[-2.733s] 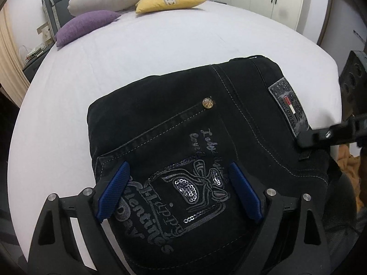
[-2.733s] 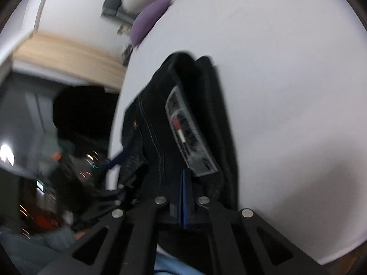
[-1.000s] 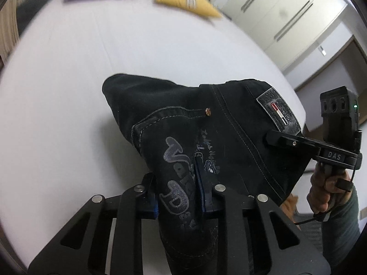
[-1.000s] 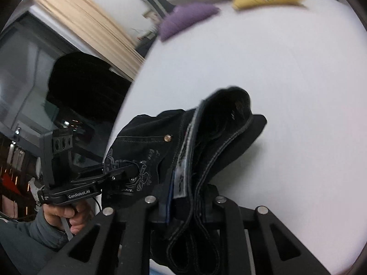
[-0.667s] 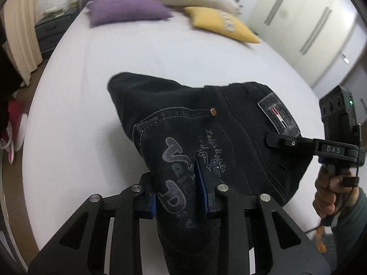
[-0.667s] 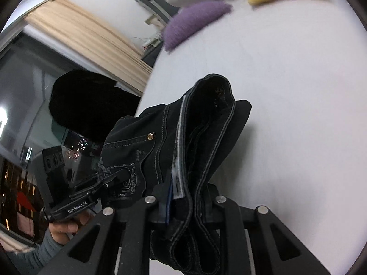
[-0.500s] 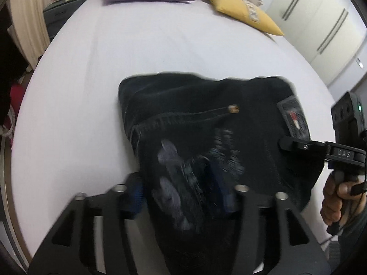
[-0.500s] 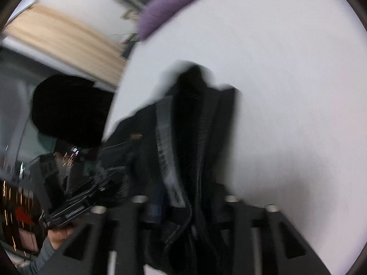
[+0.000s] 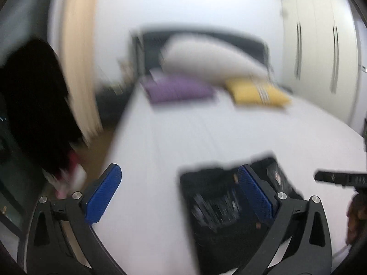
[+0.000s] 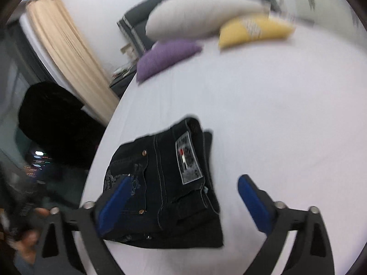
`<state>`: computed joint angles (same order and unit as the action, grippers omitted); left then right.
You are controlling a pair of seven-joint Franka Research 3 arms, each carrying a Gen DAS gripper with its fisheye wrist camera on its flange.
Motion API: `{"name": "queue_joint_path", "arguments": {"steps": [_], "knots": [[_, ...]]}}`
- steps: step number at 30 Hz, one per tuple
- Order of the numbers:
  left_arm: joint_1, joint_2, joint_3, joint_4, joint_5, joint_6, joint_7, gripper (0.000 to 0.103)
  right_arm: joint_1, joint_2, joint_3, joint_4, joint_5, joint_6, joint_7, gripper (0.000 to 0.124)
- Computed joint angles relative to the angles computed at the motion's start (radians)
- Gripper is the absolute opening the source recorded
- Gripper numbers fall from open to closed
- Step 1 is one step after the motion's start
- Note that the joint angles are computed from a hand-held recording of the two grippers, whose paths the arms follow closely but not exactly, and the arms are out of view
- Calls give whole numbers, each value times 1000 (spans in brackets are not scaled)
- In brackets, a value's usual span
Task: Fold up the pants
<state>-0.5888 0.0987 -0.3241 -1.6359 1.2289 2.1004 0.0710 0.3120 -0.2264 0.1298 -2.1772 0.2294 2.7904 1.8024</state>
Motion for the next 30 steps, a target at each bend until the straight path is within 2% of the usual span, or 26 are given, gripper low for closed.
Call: {"name": "queue_joint_path", "arguments": {"steps": [3,5,9,13,16,17,22,26,30], "knots": [[-68,-34,-55,14,117,-198,-14,103,-82,-113,90,-48,-189,29,133,102],[-97,-47,-78,37,136,-287,22,103,-150,-178,158,-59,-290,28,228,103],[-108,-153,-118,-3,102,-316,68,103,-256,-320,259,-65,-417,-7,371,103],[-98,-166,-168,59,4,-354,165,103,-326,-413,346,-33,-519,-96,433,103],[-103,-162,-192,105,-29,-398,175,103,-296,-437,359,-2,-537,-205,421,103],[-102,-183,-189,89,-59,-391,169,103,-286,-440,365,12,-537,-251,423,103],[-78,-255,-201,48,-212,-365,152,103,-222,-461,363,20,-522,-379,459,103],[-57,-254,-244,34,-240,-421,140,103,-196,-455,374,22,-538,-454,489,103],[-55,-241,-240,15,-288,-407,116,103,-164,-445,371,19,-556,-485,506,103]]}}
